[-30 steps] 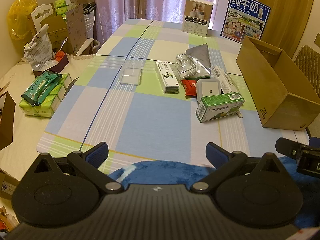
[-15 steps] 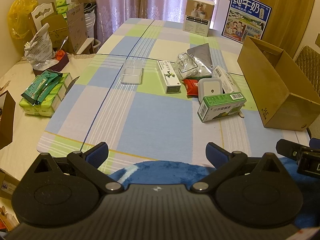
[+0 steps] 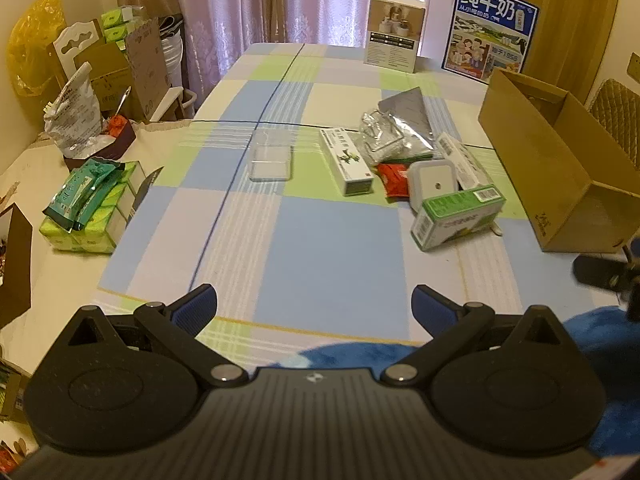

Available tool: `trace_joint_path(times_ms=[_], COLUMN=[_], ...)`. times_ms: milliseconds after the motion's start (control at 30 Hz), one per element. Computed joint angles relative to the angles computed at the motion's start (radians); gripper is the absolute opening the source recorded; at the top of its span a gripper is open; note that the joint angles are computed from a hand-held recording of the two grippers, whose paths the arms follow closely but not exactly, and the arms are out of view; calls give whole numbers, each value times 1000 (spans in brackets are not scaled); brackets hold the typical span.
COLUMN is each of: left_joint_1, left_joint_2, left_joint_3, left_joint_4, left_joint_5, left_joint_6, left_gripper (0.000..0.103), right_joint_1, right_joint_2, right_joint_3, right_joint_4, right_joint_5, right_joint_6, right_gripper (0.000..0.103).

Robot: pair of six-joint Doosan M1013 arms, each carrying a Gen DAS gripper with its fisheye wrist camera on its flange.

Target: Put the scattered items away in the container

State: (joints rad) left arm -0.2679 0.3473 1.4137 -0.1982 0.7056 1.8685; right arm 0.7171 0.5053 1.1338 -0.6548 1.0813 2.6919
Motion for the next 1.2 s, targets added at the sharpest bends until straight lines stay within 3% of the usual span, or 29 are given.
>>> trace_joint_path(times_ms=[267, 467, 833, 967, 1200], left_joint_1=[12, 20, 20, 17, 14], left_joint_2=[55, 109, 193, 217, 254], left_joint_3=[-69, -124, -201, -217, -244], left_joint_4=[31, 17, -80, -107, -133], left_joint_5=[4, -2, 2, 19, 38], left_joint_6=[44, 122, 270, 313, 361], left_gripper=[102, 102, 102, 102, 102], right_joint_1=[-41, -83, -132, -147, -160], right_joint_2=[11, 20, 94, 127, 179], right_joint_3=[-12, -4, -54, -83, -124], right_joint_4=[24, 130, 282, 323, 315], right_joint_5=[-87, -182, -208, -185, -149], right_joint_6=[-308, -594, -1063, -1205, -1361], right_gripper=[101, 101, 101, 81, 66])
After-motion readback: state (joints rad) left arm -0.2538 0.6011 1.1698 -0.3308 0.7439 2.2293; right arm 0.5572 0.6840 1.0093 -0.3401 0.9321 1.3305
